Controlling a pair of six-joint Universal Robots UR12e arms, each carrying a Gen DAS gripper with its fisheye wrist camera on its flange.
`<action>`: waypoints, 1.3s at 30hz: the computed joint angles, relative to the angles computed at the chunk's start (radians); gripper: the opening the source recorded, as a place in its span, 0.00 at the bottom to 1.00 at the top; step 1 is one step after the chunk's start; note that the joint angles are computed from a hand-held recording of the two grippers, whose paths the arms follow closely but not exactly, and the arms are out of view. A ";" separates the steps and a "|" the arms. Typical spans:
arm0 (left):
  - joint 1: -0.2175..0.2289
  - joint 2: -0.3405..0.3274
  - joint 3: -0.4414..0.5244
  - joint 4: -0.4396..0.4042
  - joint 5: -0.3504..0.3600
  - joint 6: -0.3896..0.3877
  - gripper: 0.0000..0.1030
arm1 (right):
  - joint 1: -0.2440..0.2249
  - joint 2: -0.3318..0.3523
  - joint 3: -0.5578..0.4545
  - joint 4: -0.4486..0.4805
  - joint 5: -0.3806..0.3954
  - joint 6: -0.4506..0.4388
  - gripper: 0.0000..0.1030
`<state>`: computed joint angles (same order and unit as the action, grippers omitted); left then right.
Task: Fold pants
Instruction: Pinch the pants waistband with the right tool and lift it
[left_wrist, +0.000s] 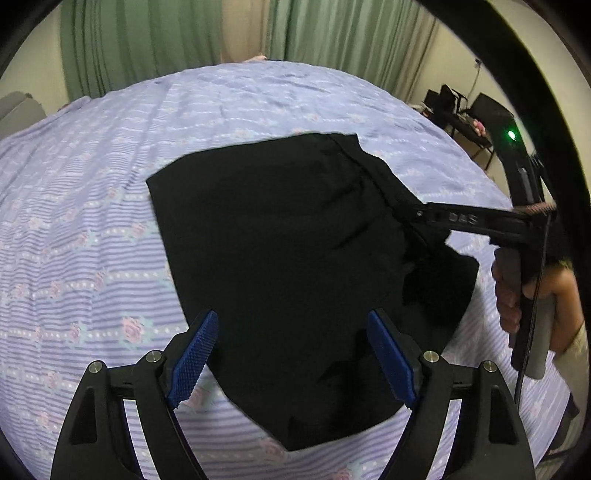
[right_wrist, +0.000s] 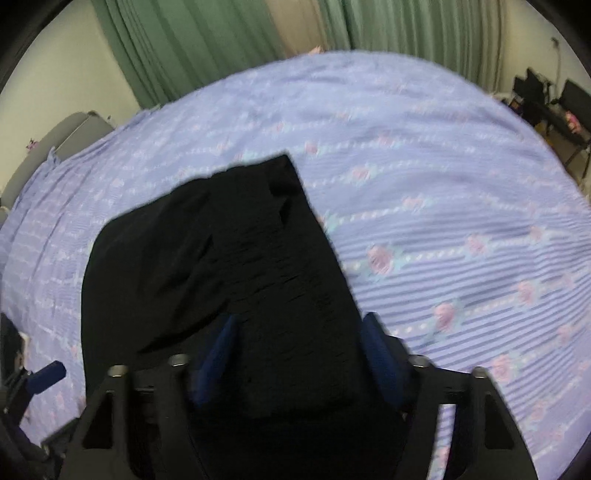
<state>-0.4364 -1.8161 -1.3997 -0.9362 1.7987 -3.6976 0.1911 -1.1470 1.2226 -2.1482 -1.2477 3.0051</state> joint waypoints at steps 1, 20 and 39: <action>-0.002 0.002 -0.002 -0.003 -0.005 0.003 0.79 | 0.005 -0.003 0.004 -0.005 -0.024 -0.013 0.40; -0.015 0.035 -0.032 -0.021 -0.005 -0.022 0.78 | 0.009 -0.030 0.026 -0.106 -0.254 -0.095 0.05; 0.103 0.143 -0.128 0.008 0.103 0.118 0.78 | 0.096 -0.254 0.267 -0.084 -0.042 0.075 0.51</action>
